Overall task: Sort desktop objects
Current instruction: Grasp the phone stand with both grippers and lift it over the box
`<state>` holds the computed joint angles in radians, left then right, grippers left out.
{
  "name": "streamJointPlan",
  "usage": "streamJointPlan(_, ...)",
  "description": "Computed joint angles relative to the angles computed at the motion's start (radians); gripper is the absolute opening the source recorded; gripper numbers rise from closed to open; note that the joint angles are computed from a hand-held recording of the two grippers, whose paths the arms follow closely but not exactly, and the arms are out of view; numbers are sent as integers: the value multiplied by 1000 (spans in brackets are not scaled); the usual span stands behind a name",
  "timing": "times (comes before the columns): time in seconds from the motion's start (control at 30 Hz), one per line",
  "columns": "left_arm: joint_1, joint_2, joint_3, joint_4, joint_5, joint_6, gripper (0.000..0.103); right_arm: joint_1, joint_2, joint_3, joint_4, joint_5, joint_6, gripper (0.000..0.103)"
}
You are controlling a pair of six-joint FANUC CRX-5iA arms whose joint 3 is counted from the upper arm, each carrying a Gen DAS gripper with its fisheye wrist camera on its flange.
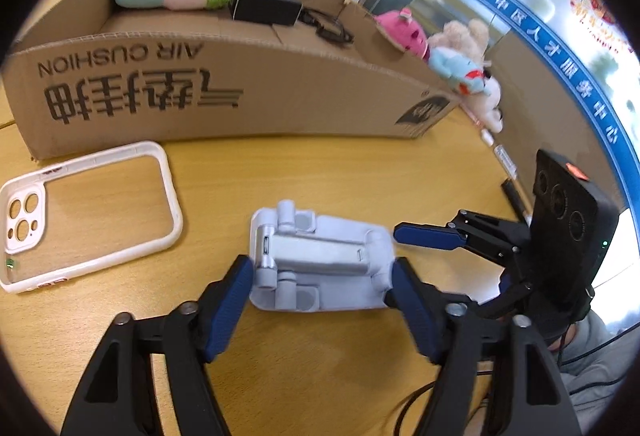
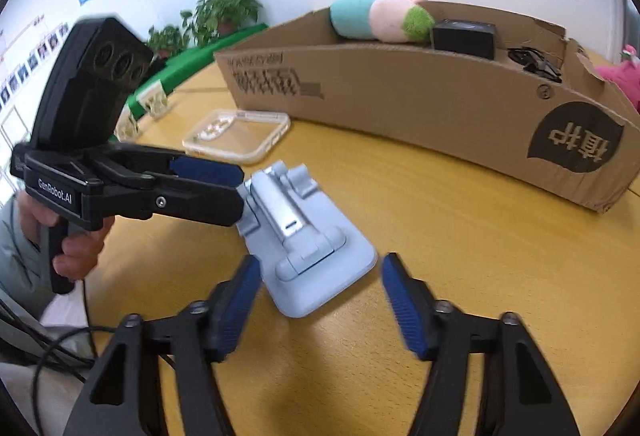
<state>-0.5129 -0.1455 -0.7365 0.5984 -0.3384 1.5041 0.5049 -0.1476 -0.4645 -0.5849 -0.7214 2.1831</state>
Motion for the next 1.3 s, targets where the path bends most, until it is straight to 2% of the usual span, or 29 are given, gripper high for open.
streamJointPlan(0.03,8,9,25,-70,-28,56,60,-6,4,1,-8,0,15,52)
streamJointPlan(0.07,14,18,50,-132,-59,112,53,-17,9,7,-20,-7,28,52)
streamJointPlan(0.13,25,29,69,-178,-103,167,36,-27,12,8,-13,2,21,52)
streamJointPlan(0.17,28,22,58,-170,-94,161,29,-32,13,9,-4,10,10,52)
streamJointPlan(0.23,27,18,20,-61,-70,70,30,-36,21,15,9,15,-13,52)
streamJointPlan(0.27,23,20,21,-63,-64,74,30,-38,24,20,12,13,-19,52)
streamJointPlan(0.33,18,24,39,-118,-71,125,30,-38,21,22,10,11,-26,52)
streamJointPlan(0.4,17,24,45,-137,-76,143,30,-61,27,40,-42,-19,9,53)
streamJointPlan(0.5,11,29,65,-184,-88,185,30,-23,37,29,4,12,-45,53)
streamJointPlan(0.77,-3,28,105,-303,-112,294,29,-29,30,29,-8,24,-38,43)
streamJointPlan(0.9,-9,10,93,-293,-84,311,28,-27,-6,17,-17,65,-12,41)
streamJointPlan(1.03,-25,-26,164,-472,-114,458,28,-36,-46,27,-53,92,25,41)
streamJointPlan(1.3,6,-101,241,-598,-90,464,27,-52,-76,126,-83,138,106,41)
